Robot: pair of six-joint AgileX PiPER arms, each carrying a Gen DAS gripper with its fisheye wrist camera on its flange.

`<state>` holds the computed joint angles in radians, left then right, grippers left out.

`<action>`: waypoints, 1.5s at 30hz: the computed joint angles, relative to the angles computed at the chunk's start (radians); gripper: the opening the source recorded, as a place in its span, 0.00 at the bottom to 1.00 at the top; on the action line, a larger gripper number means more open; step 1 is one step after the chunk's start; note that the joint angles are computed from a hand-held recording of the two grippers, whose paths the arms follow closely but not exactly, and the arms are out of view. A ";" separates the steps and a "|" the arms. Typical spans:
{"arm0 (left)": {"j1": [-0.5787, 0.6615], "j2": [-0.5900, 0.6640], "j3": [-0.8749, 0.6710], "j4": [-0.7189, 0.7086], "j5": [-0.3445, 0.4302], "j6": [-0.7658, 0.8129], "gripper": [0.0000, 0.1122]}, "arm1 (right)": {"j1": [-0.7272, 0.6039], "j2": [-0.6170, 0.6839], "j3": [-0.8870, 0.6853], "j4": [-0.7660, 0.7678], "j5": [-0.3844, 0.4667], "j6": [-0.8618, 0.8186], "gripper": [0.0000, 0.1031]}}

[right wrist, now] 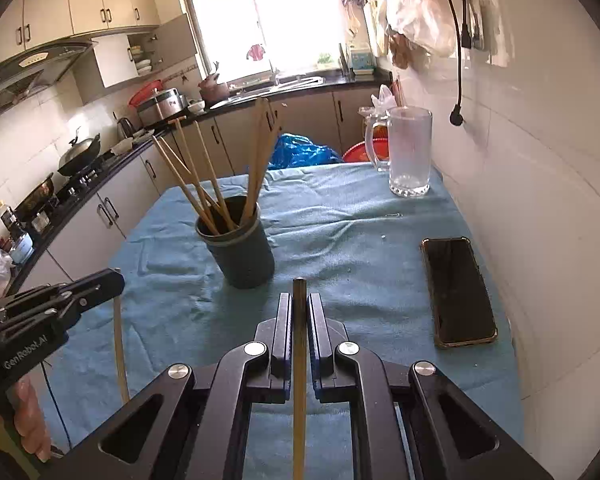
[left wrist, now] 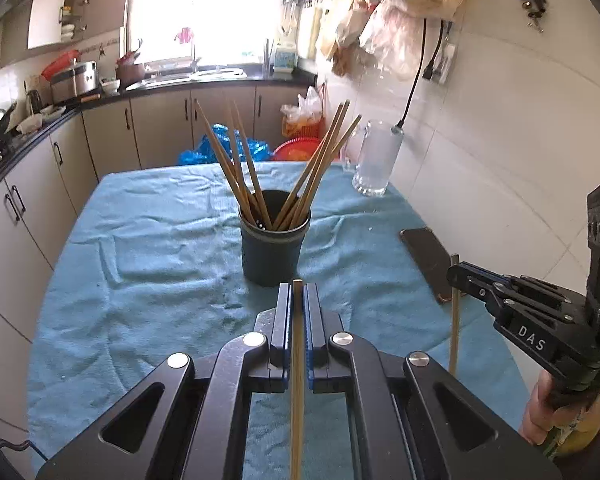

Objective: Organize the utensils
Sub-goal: 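Lift both chopsticks upright and carry them over the dark grey holder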

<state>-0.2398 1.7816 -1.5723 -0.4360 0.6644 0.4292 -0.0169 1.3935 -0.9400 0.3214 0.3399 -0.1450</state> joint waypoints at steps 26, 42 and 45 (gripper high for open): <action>0.027 -0.282 0.234 -0.083 -0.091 0.132 0.04 | 0.101 -0.226 0.072 -0.224 0.016 0.239 0.08; 0.001 -0.266 0.195 0.085 -0.109 0.013 0.04 | 0.104 -0.218 0.042 -0.223 0.009 0.245 0.08; -0.002 -0.249 0.171 0.107 -0.099 -0.006 0.04 | 0.103 -0.205 0.029 -0.218 0.007 0.242 0.08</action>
